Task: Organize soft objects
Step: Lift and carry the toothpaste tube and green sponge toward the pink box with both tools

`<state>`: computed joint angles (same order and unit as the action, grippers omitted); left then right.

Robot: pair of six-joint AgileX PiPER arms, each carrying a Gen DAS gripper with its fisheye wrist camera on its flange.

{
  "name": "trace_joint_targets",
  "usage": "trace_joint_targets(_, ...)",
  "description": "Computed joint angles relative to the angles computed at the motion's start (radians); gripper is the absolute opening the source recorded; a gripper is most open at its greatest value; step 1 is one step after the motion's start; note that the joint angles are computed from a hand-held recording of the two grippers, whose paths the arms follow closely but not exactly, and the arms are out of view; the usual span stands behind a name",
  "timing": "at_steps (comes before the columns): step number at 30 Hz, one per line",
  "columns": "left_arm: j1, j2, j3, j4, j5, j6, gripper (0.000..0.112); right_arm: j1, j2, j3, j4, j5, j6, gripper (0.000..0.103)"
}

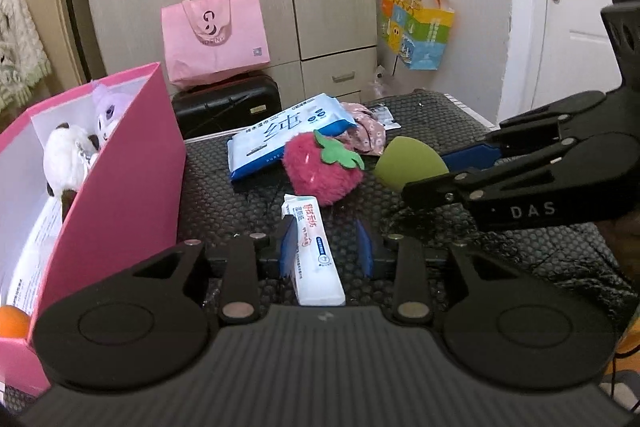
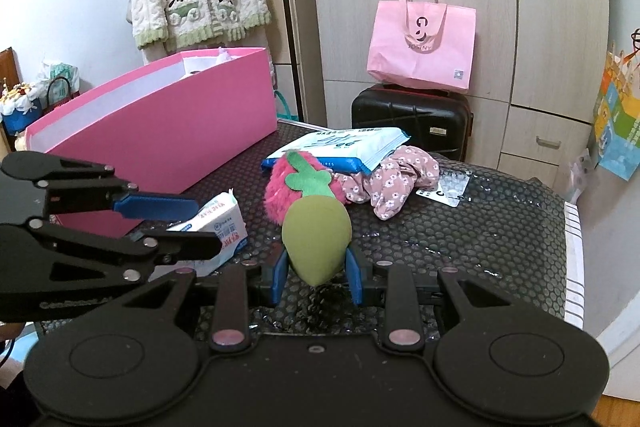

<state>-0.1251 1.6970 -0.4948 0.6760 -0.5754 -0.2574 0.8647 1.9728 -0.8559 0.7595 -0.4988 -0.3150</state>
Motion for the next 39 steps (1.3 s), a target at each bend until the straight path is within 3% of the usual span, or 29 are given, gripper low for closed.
trace_joint_targets(4, 0.021, 0.019, -0.018, 0.002, 0.013, -0.042, 0.057, 0.001, -0.001, 0.001, -0.003, 0.001, 0.001, 0.035)
trace_joint_targets(6, -0.002, 0.036, -0.029, -0.060, 0.063, -0.007, 0.057, 0.002, -0.001, 0.004, -0.002, -0.002, 0.003, 0.035)
trace_joint_targets(8, 0.005, 0.057, -0.038, 0.004, 0.067, -0.070, 0.052, 0.005, -0.002, 0.007, 0.000, -0.004, 0.003, 0.035)
trace_joint_targets(10, 0.009, 0.064, -0.034, 0.026, 0.054, -0.092, 0.029, 0.008, -0.004, 0.008, 0.006, -0.003, -0.001, 0.035)
trace_joint_targets(12, -0.001, 0.067, -0.025, -0.025, 0.042, -0.051, 0.021, 0.015, -0.006, 0.007, 0.032, -0.002, -0.020, 0.035)
trace_joint_targets(18, 0.035, 0.034, -0.003, 0.053, 0.007, -0.106, 0.020, 0.034, -0.028, 0.026, 0.058, 0.018, -0.021, 0.035)
trace_joint_targets(27, 0.169, -0.076, 0.004, 0.503, 0.009, -0.419, 0.020, 0.075, -0.075, 0.028, 0.209, 0.125, -0.098, 0.035)
trace_joint_targets(29, 0.165, -0.067, -0.005, 0.538, 0.032, -0.435, 0.020, 0.093, -0.078, 0.032, 0.253, 0.120, -0.135, 0.035)
trace_joint_targets(32, 0.146, -0.042, -0.051, 0.689, 0.078, -0.591, 0.021, 0.110, -0.084, 0.043, 0.288, 0.109, -0.146, 0.035)
trace_joint_targets(36, 0.105, -0.034, -0.074, 0.715, 0.136, -0.620, 0.023, 0.117, -0.094, 0.053, 0.319, 0.100, -0.160, 0.035)
trace_joint_targets(39, 0.087, -0.023, -0.111, 0.826, 0.162, -0.748, 0.023, 0.117, -0.101, 0.059, 0.329, 0.099, -0.168, 0.035)
